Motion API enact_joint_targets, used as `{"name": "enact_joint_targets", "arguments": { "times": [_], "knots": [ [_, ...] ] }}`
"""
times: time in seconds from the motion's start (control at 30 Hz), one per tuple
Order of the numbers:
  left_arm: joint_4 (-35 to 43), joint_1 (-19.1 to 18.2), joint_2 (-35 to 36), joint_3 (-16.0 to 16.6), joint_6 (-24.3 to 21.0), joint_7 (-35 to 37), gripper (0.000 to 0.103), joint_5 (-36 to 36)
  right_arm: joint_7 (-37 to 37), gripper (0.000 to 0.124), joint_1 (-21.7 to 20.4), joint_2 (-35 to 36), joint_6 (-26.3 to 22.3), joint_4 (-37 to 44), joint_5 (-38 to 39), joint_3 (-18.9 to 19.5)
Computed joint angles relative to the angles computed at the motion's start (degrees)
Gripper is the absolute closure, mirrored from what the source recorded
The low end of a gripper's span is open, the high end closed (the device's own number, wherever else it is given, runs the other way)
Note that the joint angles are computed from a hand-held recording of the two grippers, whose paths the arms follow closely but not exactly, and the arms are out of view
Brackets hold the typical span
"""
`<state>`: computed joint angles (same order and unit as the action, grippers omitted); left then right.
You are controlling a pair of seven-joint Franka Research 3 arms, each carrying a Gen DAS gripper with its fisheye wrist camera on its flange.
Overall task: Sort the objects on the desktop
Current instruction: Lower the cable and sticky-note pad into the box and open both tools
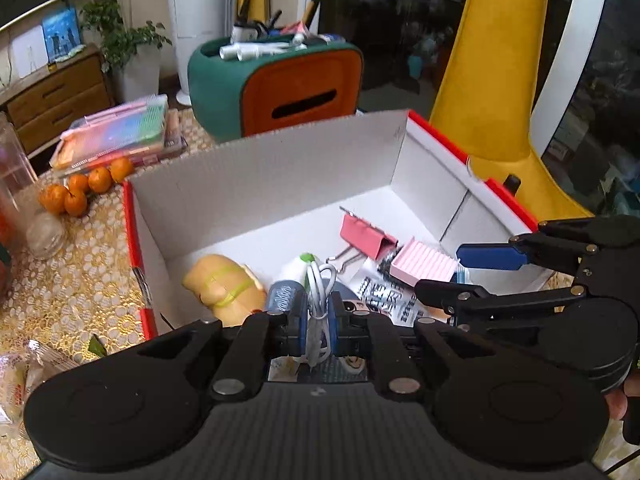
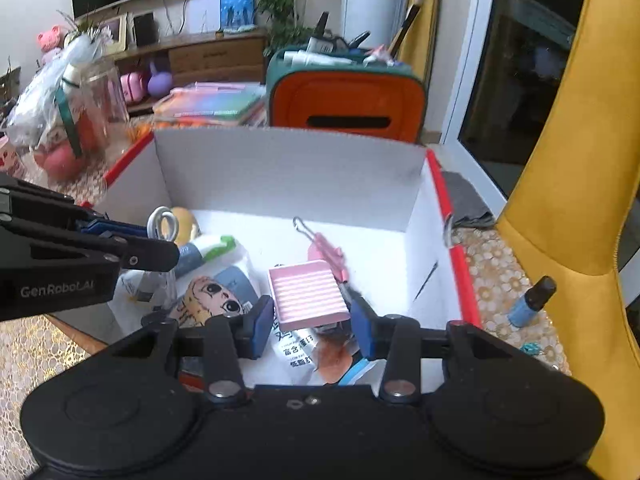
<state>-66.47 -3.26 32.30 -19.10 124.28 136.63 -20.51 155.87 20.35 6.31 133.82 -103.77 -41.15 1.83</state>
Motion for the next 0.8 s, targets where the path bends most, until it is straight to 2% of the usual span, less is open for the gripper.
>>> {"name": "enact_joint_targets", "arguments": {
  "times": [0.2, 0.43, 0.5, 0.8],
  "knots": [
    [3.79, -1.02, 2.48, 0.65, -3.89, -2.41, 0.094, 1.96, -1.74, 0.082, -0.33, 0.57, 0.35, 0.47, 2.90, -0.18],
    [3.15, -0.77, 2.46, 0.56, -3.01, -2.99, 0.094, 2.44, -1.49, 0.079, -0.34, 0.61, 0.23, 0.49, 3.90, -0.48],
    [3.26, -0.40, 2.49, 0.34, -3.40, -2.95, 0.094, 1.99, -0.85, 0.071, -0.27, 0.43, 0.05, 0.35, 3.58, -0.52],
    [-0.76, 1.94, -0.57, -0.41, -2.20, 0.05, 0.093, -1.68, 0.81, 0.069, -0.77, -1.72, 1.67, -1.63, 2.61, 0.03]
  ]
}}
